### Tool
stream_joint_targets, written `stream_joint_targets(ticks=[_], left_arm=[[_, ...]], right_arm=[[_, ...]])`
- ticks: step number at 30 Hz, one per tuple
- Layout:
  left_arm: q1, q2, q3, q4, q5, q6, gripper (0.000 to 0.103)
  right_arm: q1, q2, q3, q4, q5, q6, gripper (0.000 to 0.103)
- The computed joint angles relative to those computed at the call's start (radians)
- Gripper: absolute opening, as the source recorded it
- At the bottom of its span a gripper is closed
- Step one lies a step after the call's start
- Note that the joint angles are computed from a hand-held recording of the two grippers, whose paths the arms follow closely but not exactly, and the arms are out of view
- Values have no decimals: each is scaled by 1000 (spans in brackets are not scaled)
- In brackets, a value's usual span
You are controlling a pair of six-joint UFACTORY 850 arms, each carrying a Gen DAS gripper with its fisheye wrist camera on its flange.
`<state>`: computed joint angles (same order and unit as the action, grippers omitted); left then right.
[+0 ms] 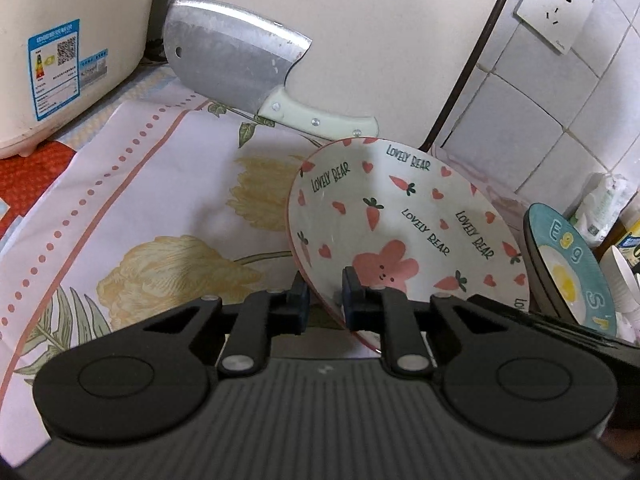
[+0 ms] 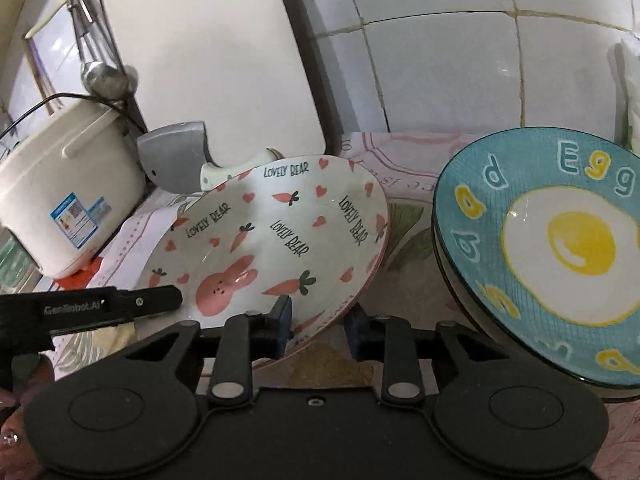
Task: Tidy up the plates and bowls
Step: 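Close both grippers on the bunny plate rim and lift it, then lower the bunny plate onto the blue Egg plate and open both grippers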
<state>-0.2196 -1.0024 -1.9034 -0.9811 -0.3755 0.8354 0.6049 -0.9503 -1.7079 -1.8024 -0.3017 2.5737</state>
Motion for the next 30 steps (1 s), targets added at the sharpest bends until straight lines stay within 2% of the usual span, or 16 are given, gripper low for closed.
stream_joint_targets(ticks=[2,6,8,10,14,17,19,25,30], left_arm=[[-9,28,38,28,33,-9,15],[-10,80,106,17,39,13,15],[-21,128,173,-6,87,46,16],[-27,173,225,-4,111,44,17],[-29,257,312,-76,128,130,17],[-22,309,341,-28,69,107,17],[-22,346,363,-55,45,160,17],[-53,415,405,-115,54,241,17],[-82,427,400,-189,30,313,17]], right_arm=[[-3,13,15,-23,25,20,33],[-1,58,81,-144,38,150,33],[4,85,113,-157,42,164,33],[16,111,136,-133,28,128,33],[37,183,221,-236,-4,236,33],[43,251,290,-305,-12,321,33],[47,294,338,-371,-27,395,33],[70,390,436,-339,-98,361,33],[62,466,519,-344,-135,367,33]])
